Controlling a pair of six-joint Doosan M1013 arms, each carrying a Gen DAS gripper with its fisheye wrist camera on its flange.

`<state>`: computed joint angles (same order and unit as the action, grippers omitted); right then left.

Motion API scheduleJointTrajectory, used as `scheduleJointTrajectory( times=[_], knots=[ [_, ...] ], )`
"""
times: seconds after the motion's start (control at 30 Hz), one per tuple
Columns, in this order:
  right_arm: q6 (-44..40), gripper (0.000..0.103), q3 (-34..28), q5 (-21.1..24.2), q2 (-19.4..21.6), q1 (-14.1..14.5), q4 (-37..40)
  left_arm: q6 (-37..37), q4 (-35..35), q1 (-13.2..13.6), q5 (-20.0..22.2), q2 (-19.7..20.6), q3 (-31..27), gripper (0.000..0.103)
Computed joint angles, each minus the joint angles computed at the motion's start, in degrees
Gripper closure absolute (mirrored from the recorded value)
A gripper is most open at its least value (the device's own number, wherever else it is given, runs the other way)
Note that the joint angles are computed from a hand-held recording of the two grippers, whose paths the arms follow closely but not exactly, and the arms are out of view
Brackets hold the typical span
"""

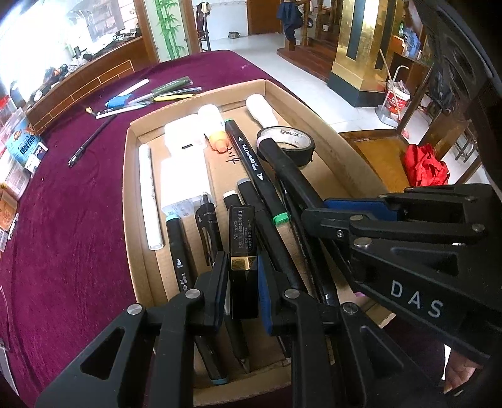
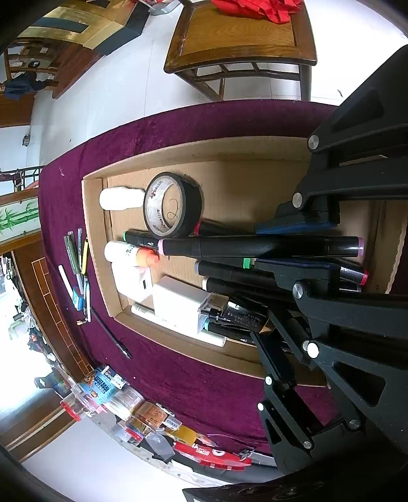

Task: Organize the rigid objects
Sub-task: 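Lower both markers into the tray beside the other black markers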

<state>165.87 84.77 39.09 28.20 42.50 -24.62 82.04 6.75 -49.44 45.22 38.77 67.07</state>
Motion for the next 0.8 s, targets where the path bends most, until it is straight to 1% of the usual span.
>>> scheduleJointTrajectory(
  times=[0.57,0.8],
  knots=[
    [-0.44,0.09,-0.06,-0.07,0.15,-0.07,0.52,-0.72,4.03,-0.71,-1.79,-0.04,0.7,0.088],
    [-0.54,0.09,0.1,-0.24,0.17,-0.11,0.67,-0.31,3.85,-0.77,-1.82,0.09,0.65,0.087]
  ],
)
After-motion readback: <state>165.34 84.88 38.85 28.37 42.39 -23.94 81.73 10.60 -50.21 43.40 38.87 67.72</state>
